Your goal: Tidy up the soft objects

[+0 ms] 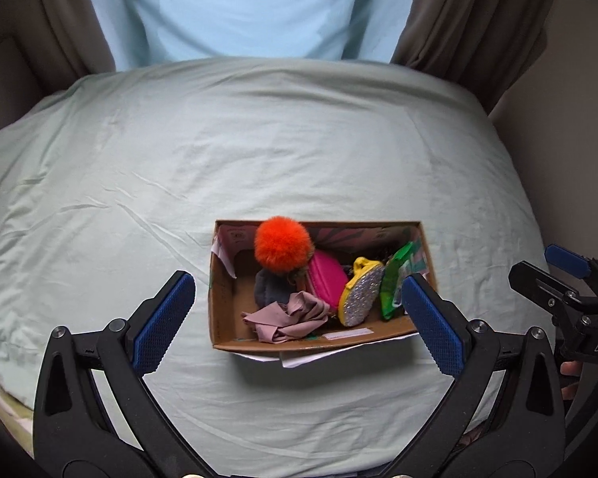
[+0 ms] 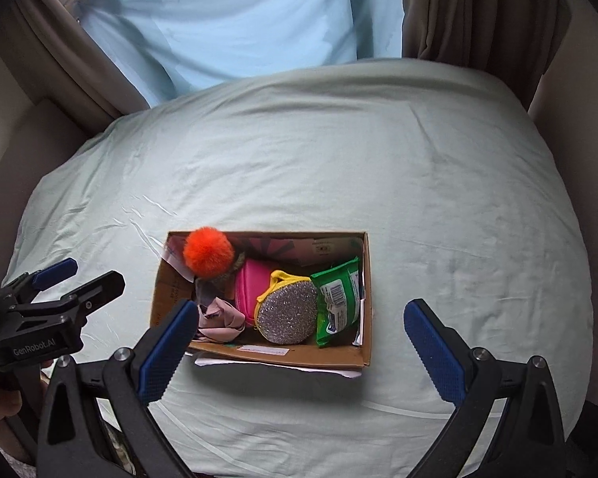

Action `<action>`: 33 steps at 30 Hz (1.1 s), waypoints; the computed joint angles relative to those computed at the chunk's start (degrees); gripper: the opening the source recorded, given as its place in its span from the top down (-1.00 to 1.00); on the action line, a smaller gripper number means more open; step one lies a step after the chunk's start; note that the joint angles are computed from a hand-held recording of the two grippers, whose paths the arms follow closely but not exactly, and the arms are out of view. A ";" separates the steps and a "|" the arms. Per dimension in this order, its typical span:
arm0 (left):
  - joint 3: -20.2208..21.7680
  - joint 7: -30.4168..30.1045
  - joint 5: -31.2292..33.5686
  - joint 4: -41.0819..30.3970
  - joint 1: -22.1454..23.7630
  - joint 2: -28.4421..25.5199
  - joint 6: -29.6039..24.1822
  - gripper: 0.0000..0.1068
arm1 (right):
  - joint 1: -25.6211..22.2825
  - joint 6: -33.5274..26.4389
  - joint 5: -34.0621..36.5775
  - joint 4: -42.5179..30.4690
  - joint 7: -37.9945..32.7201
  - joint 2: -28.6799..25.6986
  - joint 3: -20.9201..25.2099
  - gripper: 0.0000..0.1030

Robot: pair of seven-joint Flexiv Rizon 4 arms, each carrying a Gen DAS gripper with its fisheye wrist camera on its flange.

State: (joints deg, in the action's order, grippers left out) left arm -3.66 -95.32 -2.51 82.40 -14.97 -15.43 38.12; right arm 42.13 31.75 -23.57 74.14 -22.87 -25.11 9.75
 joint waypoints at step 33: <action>-5.09 -22.54 26.65 -5.97 -8.46 11.93 8.45 -0.93 | -1.69 -10.60 -33.97 12.19 11.73 21.07 5.92 -0.99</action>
State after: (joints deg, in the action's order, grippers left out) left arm -8.75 -117.86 24.14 76.42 -23.43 -3.50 46.57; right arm 40.44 21.16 -57.54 86.33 -11.13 -4.04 15.66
